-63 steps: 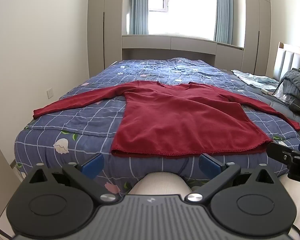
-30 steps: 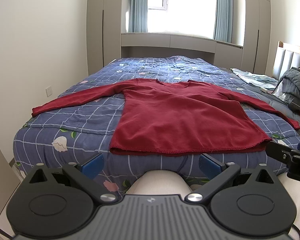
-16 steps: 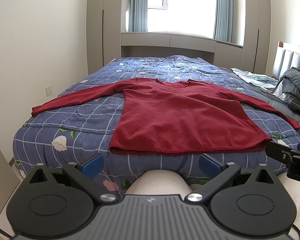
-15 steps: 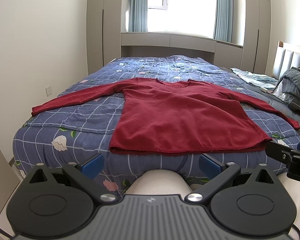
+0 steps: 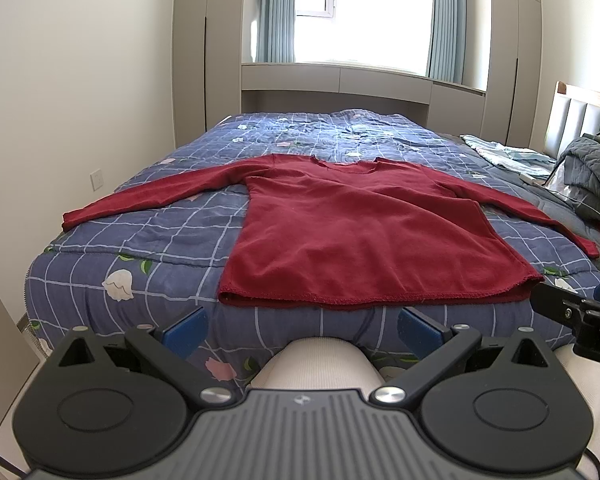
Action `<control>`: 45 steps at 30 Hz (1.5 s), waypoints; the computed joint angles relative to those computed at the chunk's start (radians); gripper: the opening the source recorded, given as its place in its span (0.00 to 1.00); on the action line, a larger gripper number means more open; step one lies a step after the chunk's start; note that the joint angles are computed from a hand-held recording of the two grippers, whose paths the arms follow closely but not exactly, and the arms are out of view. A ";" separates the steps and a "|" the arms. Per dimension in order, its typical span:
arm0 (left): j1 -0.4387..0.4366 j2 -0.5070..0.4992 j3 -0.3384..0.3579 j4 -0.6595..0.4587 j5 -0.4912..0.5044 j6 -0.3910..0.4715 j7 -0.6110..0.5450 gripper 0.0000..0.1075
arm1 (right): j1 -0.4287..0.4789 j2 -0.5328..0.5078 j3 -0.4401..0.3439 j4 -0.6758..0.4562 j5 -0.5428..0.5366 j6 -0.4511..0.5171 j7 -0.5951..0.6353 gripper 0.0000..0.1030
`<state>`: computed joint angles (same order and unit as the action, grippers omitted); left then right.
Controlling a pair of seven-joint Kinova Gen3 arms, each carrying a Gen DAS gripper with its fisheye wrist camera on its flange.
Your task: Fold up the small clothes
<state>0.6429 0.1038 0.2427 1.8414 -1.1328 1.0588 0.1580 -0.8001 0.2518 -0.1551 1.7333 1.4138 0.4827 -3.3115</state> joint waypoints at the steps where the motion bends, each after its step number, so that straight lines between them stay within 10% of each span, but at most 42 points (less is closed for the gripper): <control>1: 0.002 0.004 0.001 0.000 -0.003 0.000 0.006 0.95 | 0.000 0.000 0.000 0.000 0.000 0.000 0.000 1.00; 10: 0.004 0.005 -0.002 0.000 -0.001 -0.001 0.006 0.95 | 0.001 0.003 0.001 -0.006 -0.013 -0.002 0.015 1.00; 15: 0.013 0.024 -0.006 0.010 -0.004 -0.017 0.029 0.95 | -0.089 0.005 0.127 -0.023 -0.152 -0.045 0.138 1.00; 29: -0.052 0.090 -0.045 -0.143 0.105 0.050 -0.231 0.95 | 0.247 0.162 -0.186 -0.334 -0.604 0.097 0.707 1.00; 35: -0.071 0.158 -0.120 -0.285 0.191 0.056 -0.406 0.95 | 0.159 0.225 0.014 -0.436 -0.797 0.079 0.869 1.00; 45: -0.072 0.360 -0.226 -0.619 0.282 0.110 -0.634 0.95 | 0.132 0.335 0.257 -0.534 -0.902 -0.018 0.782 1.00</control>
<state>0.5708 0.4638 0.0169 1.2227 -0.8507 1.1693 -0.4763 -0.6682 0.5872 0.1021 1.1989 0.5120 0.4646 -2.5297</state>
